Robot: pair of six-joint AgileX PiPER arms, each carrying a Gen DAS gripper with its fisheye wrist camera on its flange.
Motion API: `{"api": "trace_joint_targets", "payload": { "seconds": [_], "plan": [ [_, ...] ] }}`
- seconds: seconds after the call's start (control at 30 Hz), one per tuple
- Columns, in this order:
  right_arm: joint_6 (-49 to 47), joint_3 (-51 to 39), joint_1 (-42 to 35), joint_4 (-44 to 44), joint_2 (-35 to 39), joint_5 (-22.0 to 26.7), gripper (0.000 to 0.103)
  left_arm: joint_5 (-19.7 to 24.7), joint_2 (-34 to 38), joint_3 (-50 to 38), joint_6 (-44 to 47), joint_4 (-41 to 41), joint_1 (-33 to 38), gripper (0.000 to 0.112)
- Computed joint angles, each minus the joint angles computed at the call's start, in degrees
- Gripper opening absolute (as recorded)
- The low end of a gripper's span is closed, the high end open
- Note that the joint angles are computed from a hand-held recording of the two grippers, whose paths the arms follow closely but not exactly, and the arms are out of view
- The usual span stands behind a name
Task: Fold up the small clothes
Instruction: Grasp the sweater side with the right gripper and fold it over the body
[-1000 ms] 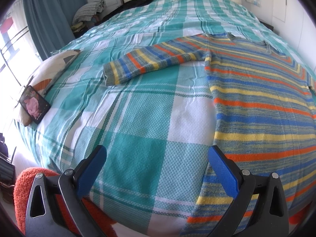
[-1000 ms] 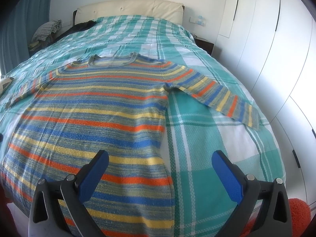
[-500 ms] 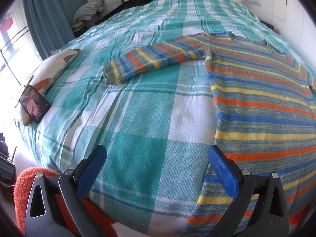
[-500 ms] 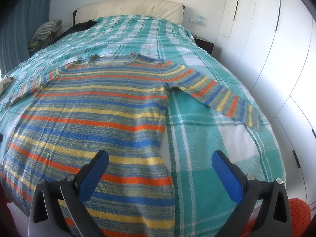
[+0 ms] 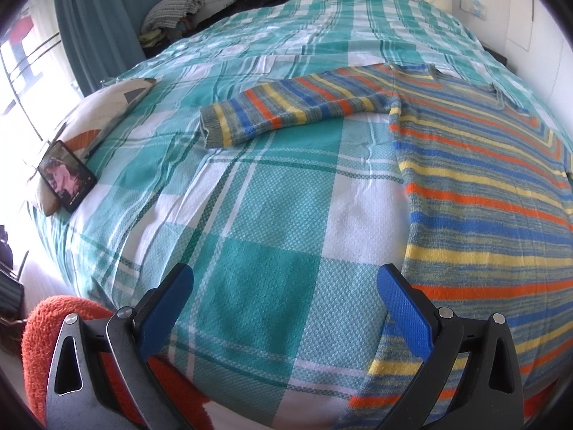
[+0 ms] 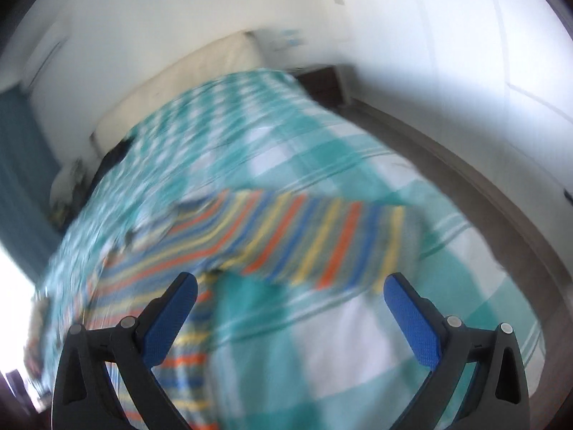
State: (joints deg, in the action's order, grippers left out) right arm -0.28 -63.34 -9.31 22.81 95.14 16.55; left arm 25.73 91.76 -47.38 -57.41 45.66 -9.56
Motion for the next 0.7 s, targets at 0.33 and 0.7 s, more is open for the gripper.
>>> {"api": "trace_joint_targets", "payload": {
  "seconds": [0.33,0.7],
  "plan": [
    [-13.8,-20.4,-18.6,23.2,21.0,23.2,0.064,1.7,1.1,-0.5,-0.5,1.4,-1.6,0.102],
    [4.4,-34.3,-10.2,-6.6,27.7,31.6,0.002,1.0,2.2,-0.9,1.5,-1.7,0.0,0.102]
  ]
}}
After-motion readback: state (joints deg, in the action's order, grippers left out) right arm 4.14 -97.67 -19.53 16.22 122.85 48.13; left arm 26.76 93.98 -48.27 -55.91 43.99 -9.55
